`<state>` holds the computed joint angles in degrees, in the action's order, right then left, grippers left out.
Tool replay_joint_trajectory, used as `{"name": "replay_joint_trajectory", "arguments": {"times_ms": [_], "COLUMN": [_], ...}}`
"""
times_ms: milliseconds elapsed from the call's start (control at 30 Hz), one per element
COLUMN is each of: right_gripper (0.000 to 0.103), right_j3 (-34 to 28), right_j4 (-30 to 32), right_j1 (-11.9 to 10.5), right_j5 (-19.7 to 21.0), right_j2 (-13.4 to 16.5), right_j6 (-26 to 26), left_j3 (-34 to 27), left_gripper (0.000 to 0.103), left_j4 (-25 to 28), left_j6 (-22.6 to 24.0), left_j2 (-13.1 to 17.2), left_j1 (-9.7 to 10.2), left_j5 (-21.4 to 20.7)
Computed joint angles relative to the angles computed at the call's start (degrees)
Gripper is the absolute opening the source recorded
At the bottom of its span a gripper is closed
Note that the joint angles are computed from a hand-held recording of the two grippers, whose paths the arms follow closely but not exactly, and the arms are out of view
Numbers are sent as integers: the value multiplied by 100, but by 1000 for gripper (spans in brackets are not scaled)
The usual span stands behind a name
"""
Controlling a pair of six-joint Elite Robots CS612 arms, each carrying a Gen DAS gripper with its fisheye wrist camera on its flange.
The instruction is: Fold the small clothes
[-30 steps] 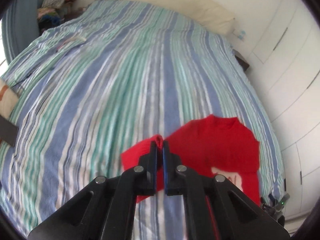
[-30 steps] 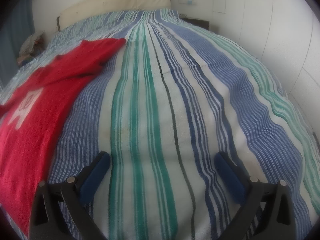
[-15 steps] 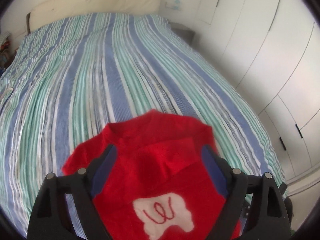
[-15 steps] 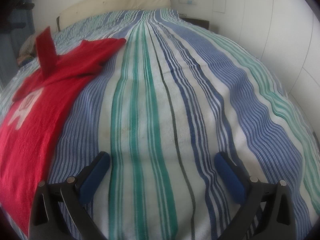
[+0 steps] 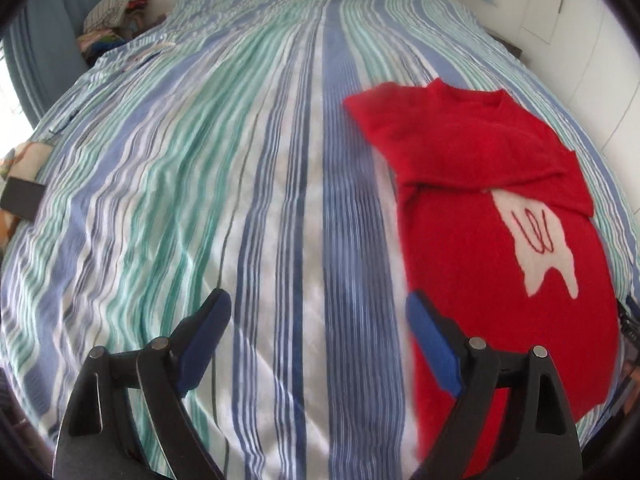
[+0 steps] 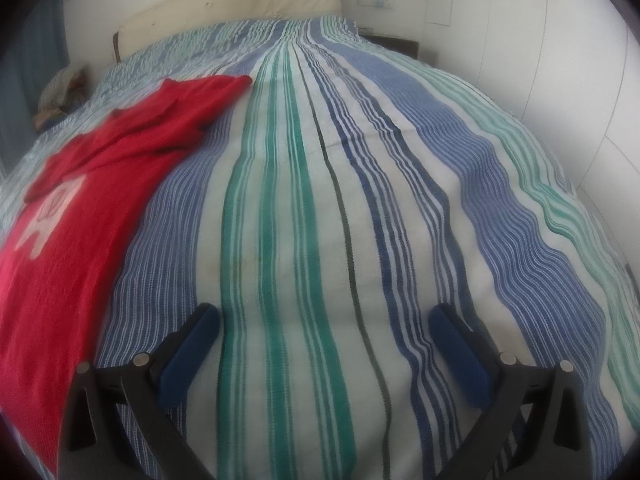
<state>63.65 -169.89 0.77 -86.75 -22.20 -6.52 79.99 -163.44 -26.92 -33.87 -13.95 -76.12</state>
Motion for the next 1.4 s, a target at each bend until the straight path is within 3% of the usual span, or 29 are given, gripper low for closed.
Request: {"name": "replay_joint_trajectory", "arguments": {"times_ms": [300,833,1200,1400], "right_gripper": [103,103,103,103], "right_j3": [-4,-6,6,4], "right_j4": [-41,-52,-67,-71], "right_j1": [0,2,7,6], "right_j5": [-2,-14,-37,-39], "right_j2": [14,16,11,12], "right_j6": [-7,-9,-12,-13], "left_j3": [403,409,598,570], "left_gripper": [91,92,96,99], "left_j4": [-337,-212,-649,-727], "left_j6": [-451,-378,-622,-1031], "left_j2": [-37,-13,24,139], "left_j1": [-262,-294,-236,-138], "left_j5": [741,1007,314,-41]}}
